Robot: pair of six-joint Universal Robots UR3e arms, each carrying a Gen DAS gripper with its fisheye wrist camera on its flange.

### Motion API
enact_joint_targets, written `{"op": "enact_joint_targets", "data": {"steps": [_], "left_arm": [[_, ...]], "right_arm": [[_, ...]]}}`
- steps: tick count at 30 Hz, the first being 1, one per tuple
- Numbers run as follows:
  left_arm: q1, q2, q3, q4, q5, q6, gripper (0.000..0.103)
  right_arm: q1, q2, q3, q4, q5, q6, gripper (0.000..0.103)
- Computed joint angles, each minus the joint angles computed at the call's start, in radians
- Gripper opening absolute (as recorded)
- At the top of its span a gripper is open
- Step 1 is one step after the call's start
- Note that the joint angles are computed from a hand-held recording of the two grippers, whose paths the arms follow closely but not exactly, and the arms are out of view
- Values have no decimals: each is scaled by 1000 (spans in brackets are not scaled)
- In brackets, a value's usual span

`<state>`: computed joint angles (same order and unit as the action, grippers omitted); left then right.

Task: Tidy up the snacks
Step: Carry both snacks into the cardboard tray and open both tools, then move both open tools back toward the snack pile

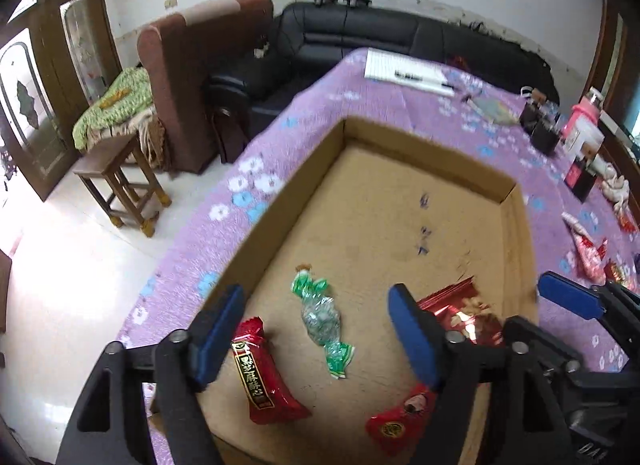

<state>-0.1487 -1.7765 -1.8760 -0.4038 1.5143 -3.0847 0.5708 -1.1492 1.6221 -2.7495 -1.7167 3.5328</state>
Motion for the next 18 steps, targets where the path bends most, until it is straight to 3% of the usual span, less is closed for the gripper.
{"op": "enact_joint_targets", "data": {"steps": [5, 9, 18], "left_arm": [[-17, 66, -33, 25, 1, 4, 88], [-62, 78, -27, 34, 30, -11, 90], [-222, 56, 30, 16, 97, -57, 95]], "right_arm": [[7, -167, 181, -94, -55, 25, 56], [22, -312, 337, -137, -133, 53, 78], [-26, -660, 649, -95, -206, 106, 92]]}}
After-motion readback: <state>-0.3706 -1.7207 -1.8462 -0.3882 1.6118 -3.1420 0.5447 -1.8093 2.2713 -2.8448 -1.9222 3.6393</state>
